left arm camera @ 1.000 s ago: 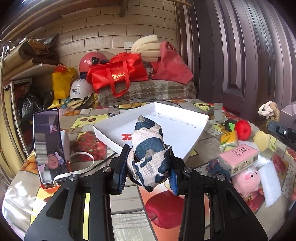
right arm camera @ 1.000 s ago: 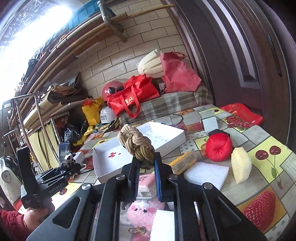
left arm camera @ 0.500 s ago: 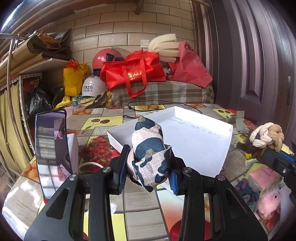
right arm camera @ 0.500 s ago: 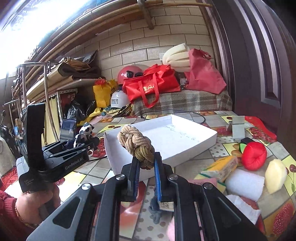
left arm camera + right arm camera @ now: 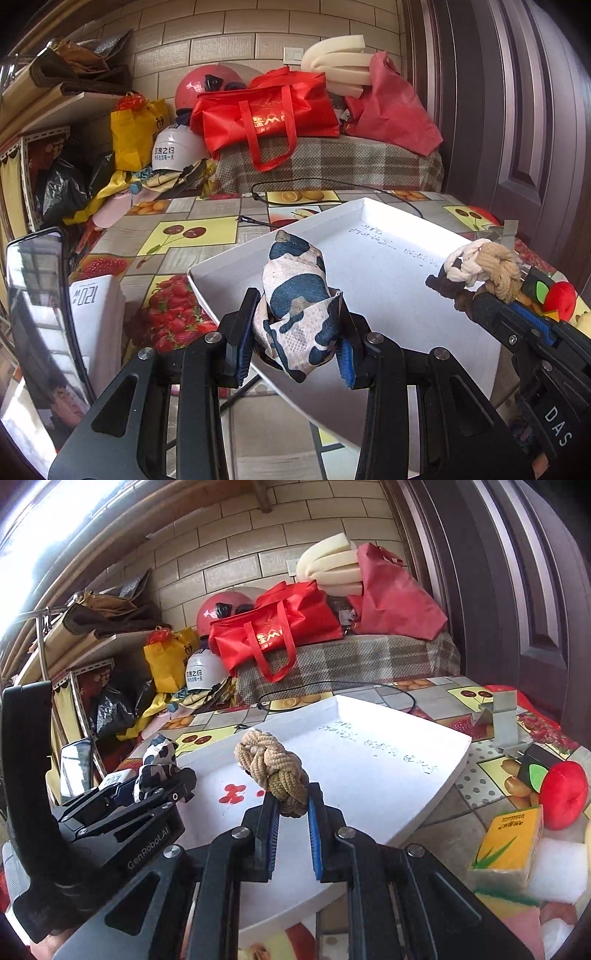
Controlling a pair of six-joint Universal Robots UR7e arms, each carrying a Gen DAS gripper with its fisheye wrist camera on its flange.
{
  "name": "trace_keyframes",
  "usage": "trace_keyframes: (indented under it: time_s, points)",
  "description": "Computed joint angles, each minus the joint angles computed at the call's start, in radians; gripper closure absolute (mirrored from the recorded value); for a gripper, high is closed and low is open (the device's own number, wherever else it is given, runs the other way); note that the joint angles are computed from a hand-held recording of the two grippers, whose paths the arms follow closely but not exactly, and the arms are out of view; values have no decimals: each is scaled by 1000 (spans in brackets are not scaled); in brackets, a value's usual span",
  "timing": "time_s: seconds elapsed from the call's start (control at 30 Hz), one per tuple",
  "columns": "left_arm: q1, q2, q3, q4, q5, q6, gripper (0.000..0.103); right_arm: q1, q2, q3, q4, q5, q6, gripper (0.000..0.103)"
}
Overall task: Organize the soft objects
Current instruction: 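Carry the cloth with the left tool into the white tray while the right tool drops the rope knot there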
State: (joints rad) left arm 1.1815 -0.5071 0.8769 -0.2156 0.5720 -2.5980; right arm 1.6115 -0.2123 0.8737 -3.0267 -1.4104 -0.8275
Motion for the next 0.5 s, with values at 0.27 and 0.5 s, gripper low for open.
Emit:
trace_keyframes:
  time_s: [0.27, 0.5]
  points:
    - [17, 87, -198, 190, -1, -104, 65, 19, 93, -191, 94, -101, 63, 87]
    - [9, 20, -50, -36, -50, -37, 10, 24, 91, -165, 24, -116, 56, 30]
